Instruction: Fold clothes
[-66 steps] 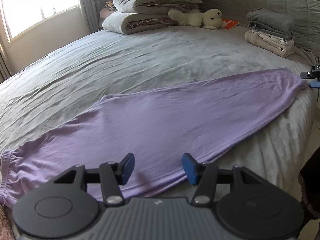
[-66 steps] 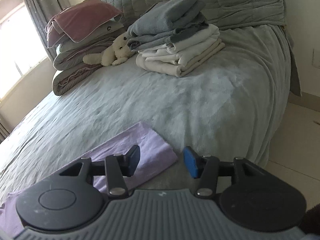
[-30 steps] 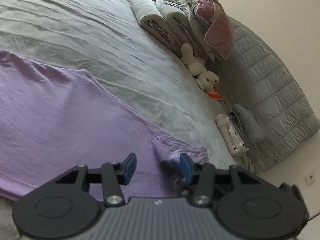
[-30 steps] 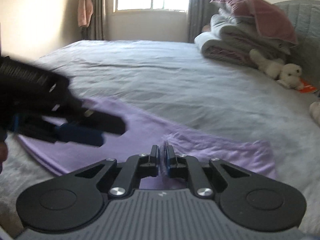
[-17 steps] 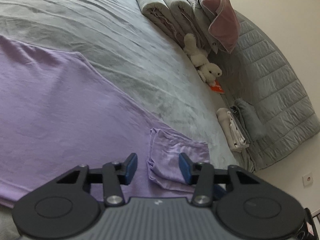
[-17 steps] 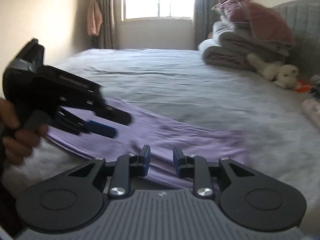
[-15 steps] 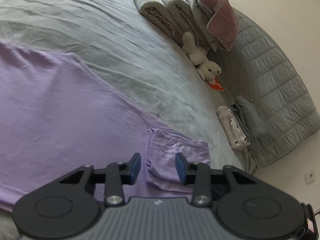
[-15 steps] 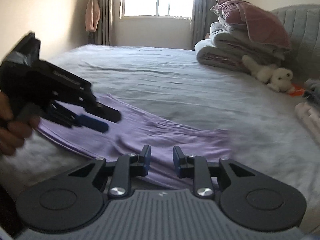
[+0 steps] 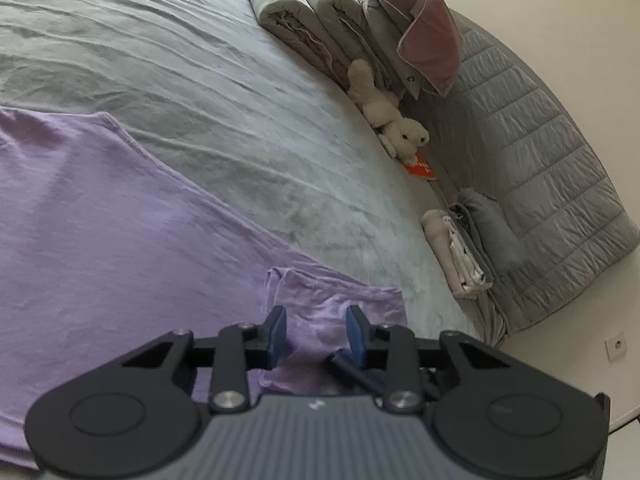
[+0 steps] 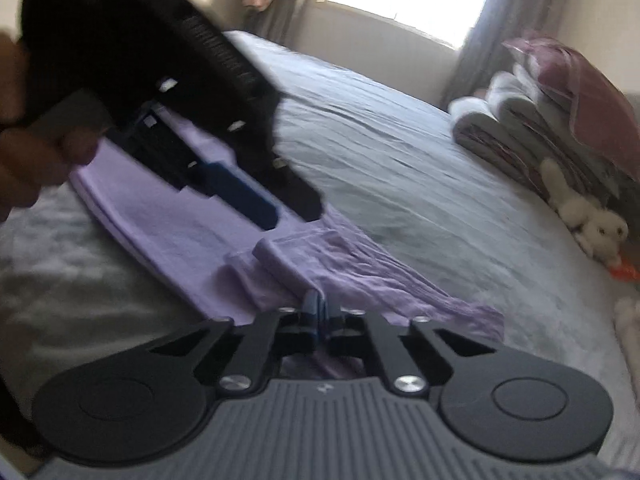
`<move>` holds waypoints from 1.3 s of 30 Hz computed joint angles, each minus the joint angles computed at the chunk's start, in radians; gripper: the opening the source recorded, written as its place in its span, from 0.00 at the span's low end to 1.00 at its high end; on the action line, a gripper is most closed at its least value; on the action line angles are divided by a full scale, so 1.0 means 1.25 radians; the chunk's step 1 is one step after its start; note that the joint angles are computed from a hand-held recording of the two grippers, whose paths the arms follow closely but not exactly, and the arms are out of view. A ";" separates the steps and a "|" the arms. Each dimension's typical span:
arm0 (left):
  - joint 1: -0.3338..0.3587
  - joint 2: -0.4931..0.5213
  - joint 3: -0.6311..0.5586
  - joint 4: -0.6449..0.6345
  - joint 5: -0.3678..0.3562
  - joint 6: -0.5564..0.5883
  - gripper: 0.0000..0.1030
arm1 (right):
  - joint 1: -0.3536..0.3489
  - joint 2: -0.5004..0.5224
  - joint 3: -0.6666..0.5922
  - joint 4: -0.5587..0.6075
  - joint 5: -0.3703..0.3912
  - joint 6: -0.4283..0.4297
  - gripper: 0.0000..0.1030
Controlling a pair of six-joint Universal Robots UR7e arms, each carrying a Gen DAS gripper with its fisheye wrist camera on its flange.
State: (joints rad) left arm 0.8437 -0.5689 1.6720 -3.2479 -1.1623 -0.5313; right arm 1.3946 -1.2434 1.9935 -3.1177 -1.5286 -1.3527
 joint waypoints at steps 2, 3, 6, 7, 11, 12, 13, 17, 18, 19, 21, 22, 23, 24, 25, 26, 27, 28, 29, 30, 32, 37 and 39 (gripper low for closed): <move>0.001 0.002 -0.003 0.000 -0.005 0.003 0.32 | -0.006 -0.004 -0.007 -0.011 0.006 0.050 0.01; 0.002 0.003 -0.005 0.000 -0.007 0.005 0.32 | -0.009 -0.009 -0.011 -0.014 0.011 0.081 0.01; 0.003 0.006 -0.009 0.004 -0.012 0.010 0.32 | -0.028 -0.030 -0.020 -0.043 0.028 0.170 0.01; 0.002 0.007 -0.011 0.008 -0.014 0.010 0.32 | -0.035 -0.036 -0.023 -0.062 0.029 0.195 0.01; 0.001 0.014 -0.020 0.029 -0.018 0.014 0.32 | -0.065 -0.046 -0.048 -0.130 0.000 0.298 0.01; 0.001 0.015 -0.022 0.034 -0.020 0.016 0.32 | -0.072 -0.047 -0.055 -0.136 -0.017 0.324 0.01; 0.001 0.016 -0.024 0.038 -0.022 0.018 0.32 | -0.078 -0.048 -0.064 -0.141 -0.035 0.350 0.01; -0.001 0.022 -0.030 0.059 -0.026 0.020 0.32 | -0.094 -0.031 -0.092 -0.184 -0.131 0.416 0.01; -0.002 0.023 -0.032 0.065 -0.025 0.022 0.32 | -0.096 -0.025 -0.101 -0.190 -0.158 0.430 0.01; -0.003 0.024 -0.034 0.070 -0.024 0.024 0.32 | -0.097 -0.022 -0.107 -0.186 -0.171 0.444 0.01; -0.004 0.025 -0.035 0.077 -0.023 0.030 0.32 | -0.099 -0.021 -0.112 -0.188 -0.185 0.457 0.01; -0.004 0.025 -0.036 0.079 -0.023 0.032 0.32 | -0.099 -0.021 -0.114 -0.189 -0.193 0.463 0.02; -0.004 0.025 -0.037 0.081 -0.023 0.034 0.32 | -0.100 -0.020 -0.117 -0.190 -0.200 0.469 0.02; -0.004 0.025 -0.038 0.083 -0.024 0.035 0.32 | -0.099 -0.020 -0.120 -0.193 -0.200 0.474 0.04; -0.004 0.026 -0.041 0.085 -0.024 0.036 0.32 | -0.100 -0.024 -0.119 -0.190 -0.192 0.481 0.06; -0.004 0.028 -0.045 0.087 -0.024 0.036 0.32 | -0.101 -0.029 -0.117 -0.185 -0.183 0.488 0.06; -0.004 0.029 -0.047 0.089 -0.025 0.037 0.32 | -0.101 -0.036 -0.117 -0.166 -0.165 0.491 0.06; -0.003 0.030 -0.048 0.091 -0.025 0.038 0.32 | -0.105 -0.048 -0.113 -0.136 -0.135 0.492 0.06; -0.003 0.031 -0.050 0.093 -0.025 0.039 0.32 | -0.109 -0.060 -0.110 -0.106 -0.105 0.492 0.06; -0.003 0.033 -0.053 0.096 -0.024 0.038 0.32 | -0.113 -0.071 -0.108 -0.074 -0.074 0.491 0.06; -0.003 0.035 -0.057 0.103 -0.024 0.036 0.32 | -0.117 -0.088 -0.110 0.023 -0.016 0.487 0.06; -0.003 0.036 -0.058 0.109 -0.024 0.033 0.32 | -0.098 -0.064 -0.107 0.078 -0.025 0.431 0.06; -0.004 0.034 -0.054 0.109 -0.024 0.029 0.32 | -0.089 -0.034 -0.105 0.007 -0.074 0.398 0.06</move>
